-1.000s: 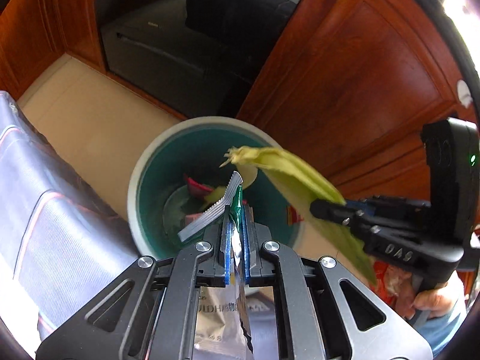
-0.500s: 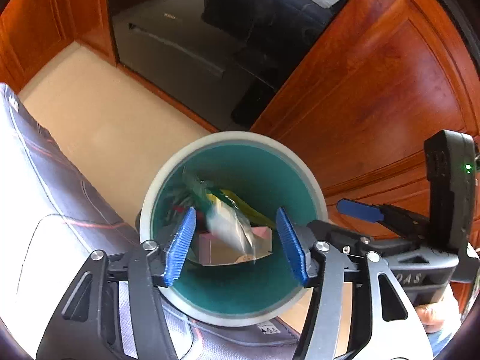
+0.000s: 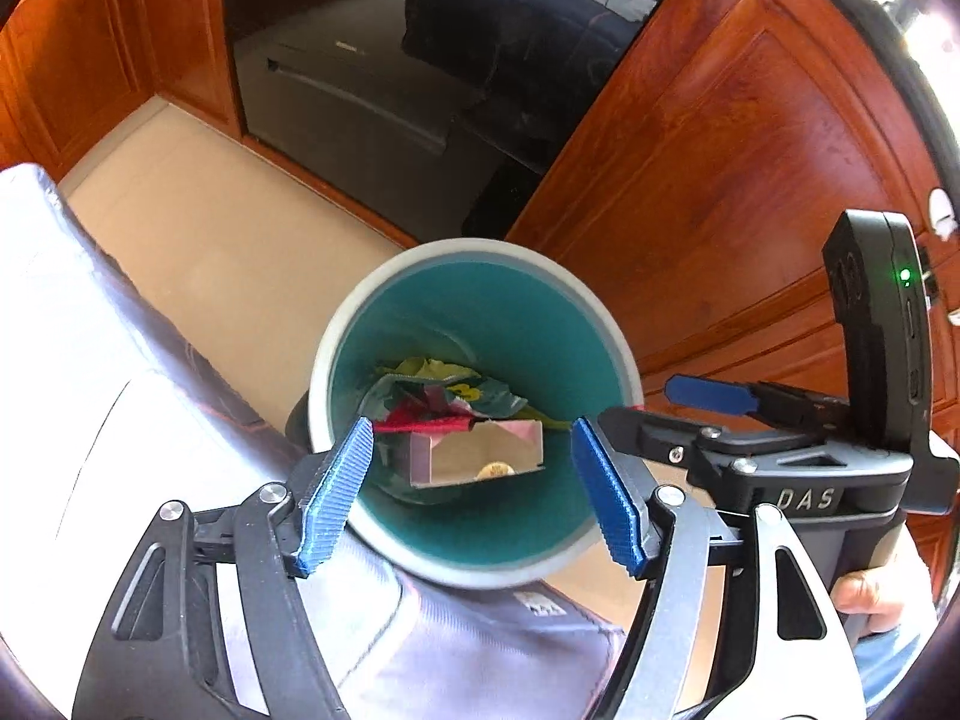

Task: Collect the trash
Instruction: 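Move both tools back to the table toward the tissue and oranges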

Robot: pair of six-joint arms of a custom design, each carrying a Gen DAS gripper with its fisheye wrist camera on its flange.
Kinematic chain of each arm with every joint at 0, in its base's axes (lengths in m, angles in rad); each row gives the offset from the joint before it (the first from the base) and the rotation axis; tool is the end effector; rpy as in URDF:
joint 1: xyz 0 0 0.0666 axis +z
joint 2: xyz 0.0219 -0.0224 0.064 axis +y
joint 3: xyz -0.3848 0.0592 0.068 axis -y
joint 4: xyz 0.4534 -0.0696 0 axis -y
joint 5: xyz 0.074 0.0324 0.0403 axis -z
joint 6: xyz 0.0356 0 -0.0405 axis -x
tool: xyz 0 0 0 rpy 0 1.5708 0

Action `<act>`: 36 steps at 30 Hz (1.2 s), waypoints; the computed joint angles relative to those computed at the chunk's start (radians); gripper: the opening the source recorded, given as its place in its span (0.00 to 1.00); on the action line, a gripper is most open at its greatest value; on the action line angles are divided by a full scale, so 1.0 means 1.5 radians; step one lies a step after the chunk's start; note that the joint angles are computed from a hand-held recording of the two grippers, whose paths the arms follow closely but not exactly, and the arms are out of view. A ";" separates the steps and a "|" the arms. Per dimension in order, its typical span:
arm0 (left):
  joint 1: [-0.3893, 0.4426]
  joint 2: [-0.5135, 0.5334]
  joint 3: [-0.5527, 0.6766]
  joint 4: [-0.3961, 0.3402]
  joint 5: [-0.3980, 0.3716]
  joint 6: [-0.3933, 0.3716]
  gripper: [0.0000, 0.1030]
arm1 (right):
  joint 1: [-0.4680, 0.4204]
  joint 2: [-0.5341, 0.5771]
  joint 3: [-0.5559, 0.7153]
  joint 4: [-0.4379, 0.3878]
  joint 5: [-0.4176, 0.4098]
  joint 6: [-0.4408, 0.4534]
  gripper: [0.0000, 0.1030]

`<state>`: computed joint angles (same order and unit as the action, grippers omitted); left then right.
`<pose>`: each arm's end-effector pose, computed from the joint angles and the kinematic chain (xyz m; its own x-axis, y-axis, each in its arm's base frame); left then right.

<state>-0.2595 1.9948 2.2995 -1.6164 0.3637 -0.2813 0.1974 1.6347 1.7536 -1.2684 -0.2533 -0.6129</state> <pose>0.6751 -0.1928 0.4856 -0.8065 0.4826 -0.3416 0.5744 0.7765 -0.2592 0.5952 0.1277 0.4650 -0.8990 0.3881 -0.2030 0.2772 0.8630 0.4223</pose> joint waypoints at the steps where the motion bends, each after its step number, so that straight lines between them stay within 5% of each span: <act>1: 0.003 -0.013 -0.016 0.006 0.002 0.000 0.69 | 0.004 -0.002 0.003 -0.002 0.004 0.001 0.85; 11: 0.069 -0.145 -0.158 0.047 -0.001 -0.025 0.78 | 0.065 -0.017 0.034 -0.011 0.011 0.000 0.90; 20: 0.183 -0.248 -0.270 0.082 0.016 -0.062 0.86 | 0.140 0.034 0.132 -0.053 0.013 0.016 0.91; 36: 0.358 -0.271 -0.344 0.110 0.056 -0.044 0.92 | 0.234 0.201 0.362 -0.161 -0.008 0.056 0.91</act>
<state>0.2776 1.5887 1.7841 -1.4521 0.4470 -0.3467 0.5480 1.9358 2.2971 -1.5105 -0.2655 -0.5286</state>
